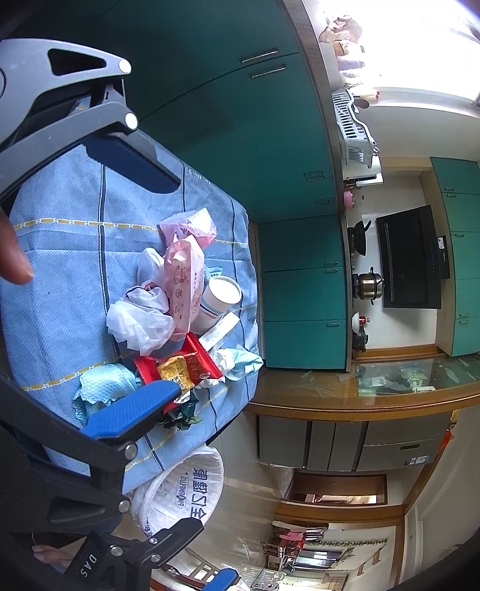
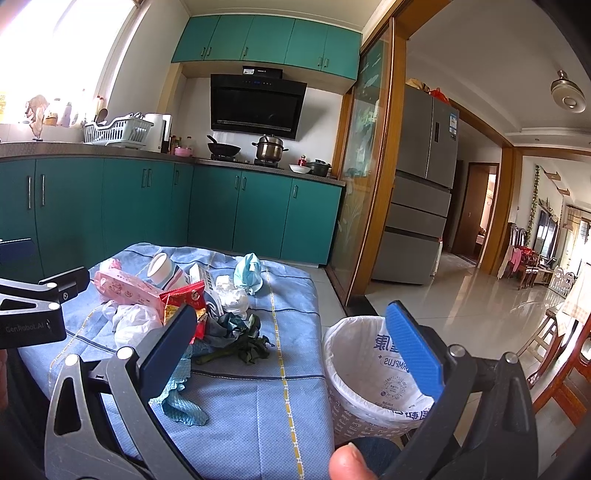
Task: Collect trash
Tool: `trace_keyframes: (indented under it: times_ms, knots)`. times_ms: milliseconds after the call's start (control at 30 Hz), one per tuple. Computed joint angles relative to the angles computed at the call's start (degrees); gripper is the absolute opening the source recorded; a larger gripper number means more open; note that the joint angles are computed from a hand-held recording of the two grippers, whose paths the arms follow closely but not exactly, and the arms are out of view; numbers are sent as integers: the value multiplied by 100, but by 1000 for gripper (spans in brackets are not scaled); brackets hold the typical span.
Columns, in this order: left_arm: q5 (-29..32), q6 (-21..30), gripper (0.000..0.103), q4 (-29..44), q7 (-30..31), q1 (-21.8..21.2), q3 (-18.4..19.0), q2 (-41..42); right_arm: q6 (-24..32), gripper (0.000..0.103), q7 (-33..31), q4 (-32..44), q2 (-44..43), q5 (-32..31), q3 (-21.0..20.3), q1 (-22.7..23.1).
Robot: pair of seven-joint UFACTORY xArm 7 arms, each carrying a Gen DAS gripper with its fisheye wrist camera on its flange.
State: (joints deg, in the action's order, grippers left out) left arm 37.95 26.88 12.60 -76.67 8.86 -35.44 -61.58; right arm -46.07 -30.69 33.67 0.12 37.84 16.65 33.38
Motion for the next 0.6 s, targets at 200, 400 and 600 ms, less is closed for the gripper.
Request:
trace_keyframes:
  times_ms: [200,400,600]
  knots:
    - [6,-25,100,-52,8,-51,25,-21,-54,100,-41,33,62,65,-9,25]
    - [-3,-16,100,-66,9,-80,16,-16,-81,100,-51,8,52,93,-9,47]
    - [0,-47,100,-60,-2,-77,-4,63,-75,100,-106,19,68,196,-9,59]
